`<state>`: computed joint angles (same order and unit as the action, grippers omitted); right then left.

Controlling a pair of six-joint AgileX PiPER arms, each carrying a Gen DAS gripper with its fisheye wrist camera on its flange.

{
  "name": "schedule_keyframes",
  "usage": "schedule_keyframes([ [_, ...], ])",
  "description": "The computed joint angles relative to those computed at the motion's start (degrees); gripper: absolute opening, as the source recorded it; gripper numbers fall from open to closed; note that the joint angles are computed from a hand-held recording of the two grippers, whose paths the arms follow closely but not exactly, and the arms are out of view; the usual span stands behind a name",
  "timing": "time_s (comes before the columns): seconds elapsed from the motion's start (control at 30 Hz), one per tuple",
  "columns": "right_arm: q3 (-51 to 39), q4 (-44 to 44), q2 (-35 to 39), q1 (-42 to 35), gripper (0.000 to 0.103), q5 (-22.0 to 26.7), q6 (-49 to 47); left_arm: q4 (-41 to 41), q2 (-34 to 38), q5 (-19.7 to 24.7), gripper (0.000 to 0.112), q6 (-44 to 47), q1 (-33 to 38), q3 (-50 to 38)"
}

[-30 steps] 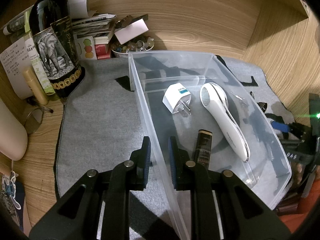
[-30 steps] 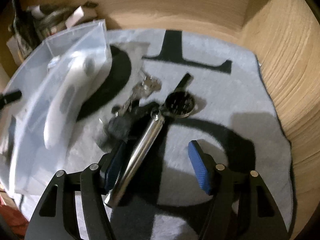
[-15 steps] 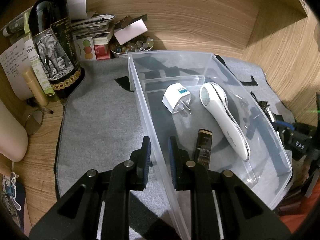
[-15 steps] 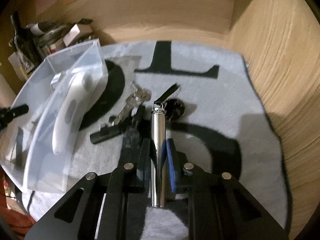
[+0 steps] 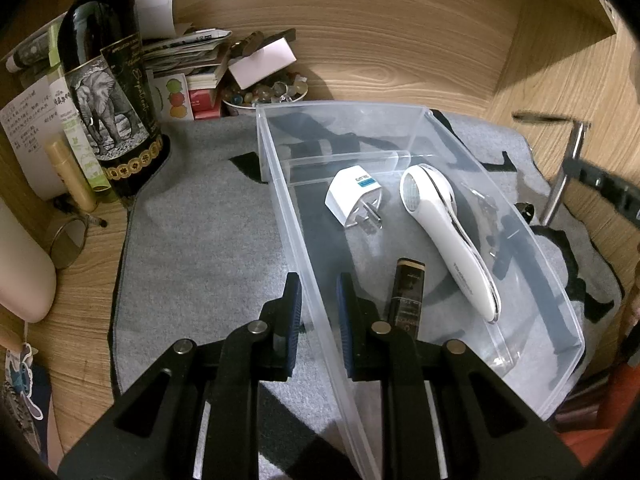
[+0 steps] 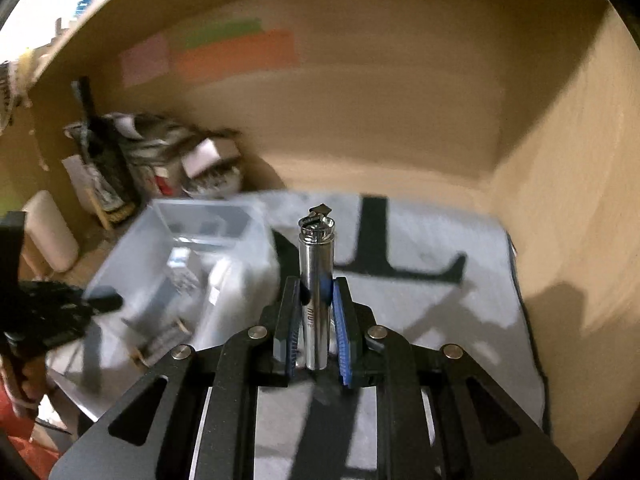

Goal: Organize rigid objects
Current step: 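Carry the silver cylinder into the box and release it with the right gripper, then grasp the round black speckled container on the rug with the right gripper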

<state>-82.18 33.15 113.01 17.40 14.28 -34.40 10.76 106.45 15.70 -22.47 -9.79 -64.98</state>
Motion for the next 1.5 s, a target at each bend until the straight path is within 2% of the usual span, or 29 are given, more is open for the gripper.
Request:
schedule_keyframes([
  [0.23, -2.9, 13.2, 0.1, 2.7, 0.015, 1.8, -15.5, -0.4, -0.2, -0.2, 0.018, 0.3, 0.1, 0.2],
  [0.37, -4.2, 15.4, 1.3, 4.5, 0.015, 3.5, -19.7, -0.4, -0.1, -0.1, 0.017, 0.3, 0.0, 0.1],
  [0.6, -11.2, 7.0, 7.3, 7.4, 0.015, 11.0, -13.4, -0.7, -0.1, -0.1, 0.017, 0.6, 0.0, 0.1],
  [0.83, -17.0, -3.6, 12.3, 8.5, 0.015, 16.5, -4.4, -1.4, 0.1, -0.3, 0.017, 1.3, 0.0, 0.0],
  [0.9, -20.3, -3.9, 14.3, 7.8, 0.015, 20.5, -3.0, -1.8, 0.1, -0.3, 0.017, 1.7, 0.0, 0.0],
  [0.97, -21.4, -3.6, 14.9, 7.4, 0.015, 22.3, -2.8, -2.5, 0.0, -0.3, 0.017, 2.5, 0.1, 0.0],
  [1.23, -19.1, -2.6, 13.6, 7.4, 0.016, 19.9, -4.0, -3.5, 0.2, 0.0, 0.017, 3.4, 0.3, -0.4],
  [1.33, -18.7, -2.4, 13.1, 7.1, 0.025, 18.4, -3.8, -4.5, 0.3, 0.4, 0.017, 4.2, 0.4, -0.8],
  [1.43, -15.4, 1.3, 11.0, 6.2, 0.041, 14.2, -6.4, -3.8, 0.4, 0.5, 0.017, 3.6, 0.3, -0.8],
  [1.5, -13.7, 2.0, 9.8, 5.6, 0.058, 12.1, -6.6, -4.2, 0.4, 0.5, 0.017, 4.0, 0.4, -0.8],
])
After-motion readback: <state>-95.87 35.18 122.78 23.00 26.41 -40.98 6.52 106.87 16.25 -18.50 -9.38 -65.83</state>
